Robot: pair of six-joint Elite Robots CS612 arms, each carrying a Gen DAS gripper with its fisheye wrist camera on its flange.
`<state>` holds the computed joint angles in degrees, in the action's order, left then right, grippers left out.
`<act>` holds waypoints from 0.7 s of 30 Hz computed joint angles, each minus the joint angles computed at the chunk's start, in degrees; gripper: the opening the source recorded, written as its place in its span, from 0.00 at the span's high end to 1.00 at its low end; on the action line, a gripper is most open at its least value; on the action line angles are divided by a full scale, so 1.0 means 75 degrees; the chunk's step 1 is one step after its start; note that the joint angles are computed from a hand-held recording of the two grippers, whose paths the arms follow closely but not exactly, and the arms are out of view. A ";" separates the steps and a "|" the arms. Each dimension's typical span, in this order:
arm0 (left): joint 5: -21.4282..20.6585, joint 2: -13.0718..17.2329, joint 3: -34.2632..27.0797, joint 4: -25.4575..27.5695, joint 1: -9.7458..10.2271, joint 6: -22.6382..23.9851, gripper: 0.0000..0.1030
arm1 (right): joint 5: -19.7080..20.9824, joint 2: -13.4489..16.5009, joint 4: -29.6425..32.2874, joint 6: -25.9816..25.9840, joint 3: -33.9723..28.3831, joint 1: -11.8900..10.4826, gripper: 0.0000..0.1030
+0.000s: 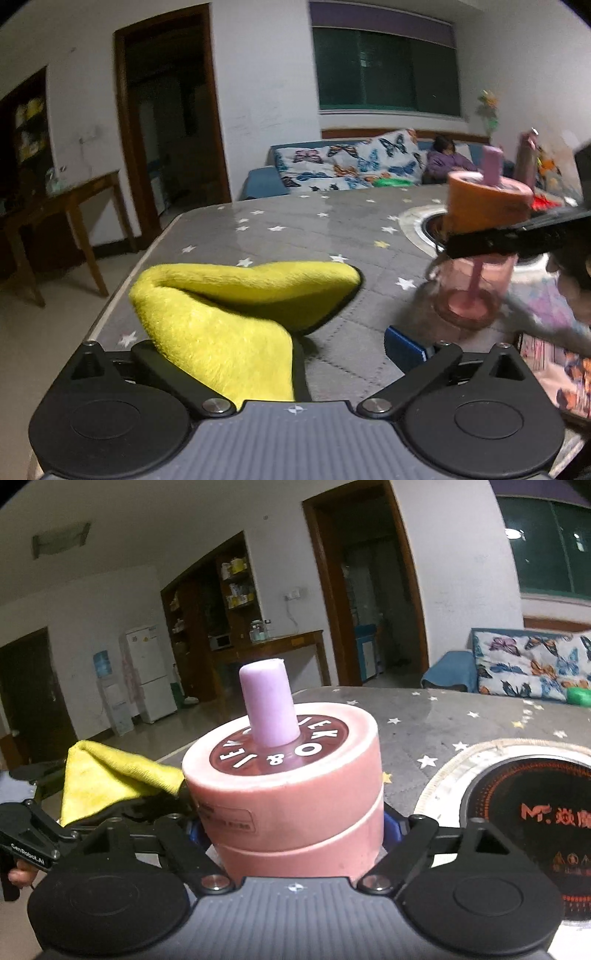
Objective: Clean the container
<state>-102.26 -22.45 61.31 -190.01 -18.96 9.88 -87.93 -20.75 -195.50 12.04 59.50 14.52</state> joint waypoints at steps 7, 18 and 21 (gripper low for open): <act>-0.0217 0.0013 -0.0046 -0.0279 0.0177 -0.1609 0.00 | -0.0116 -0.0025 0.0017 0.0465 0.0035 -0.0020 0.18; -0.0268 0.0199 -0.0745 0.1286 0.0240 -0.4071 0.00 | -0.0359 0.0055 0.0132 0.0307 -0.0132 0.0027 0.18; -0.0234 0.0241 -0.0867 0.1475 0.0221 -0.4018 0.17 | -0.0370 0.0061 0.0101 0.0422 -0.0134 0.0018 0.18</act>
<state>-104.02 -20.64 54.81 -178.95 -17.30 -20.26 -90.71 -20.29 -194.74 15.20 58.49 14.66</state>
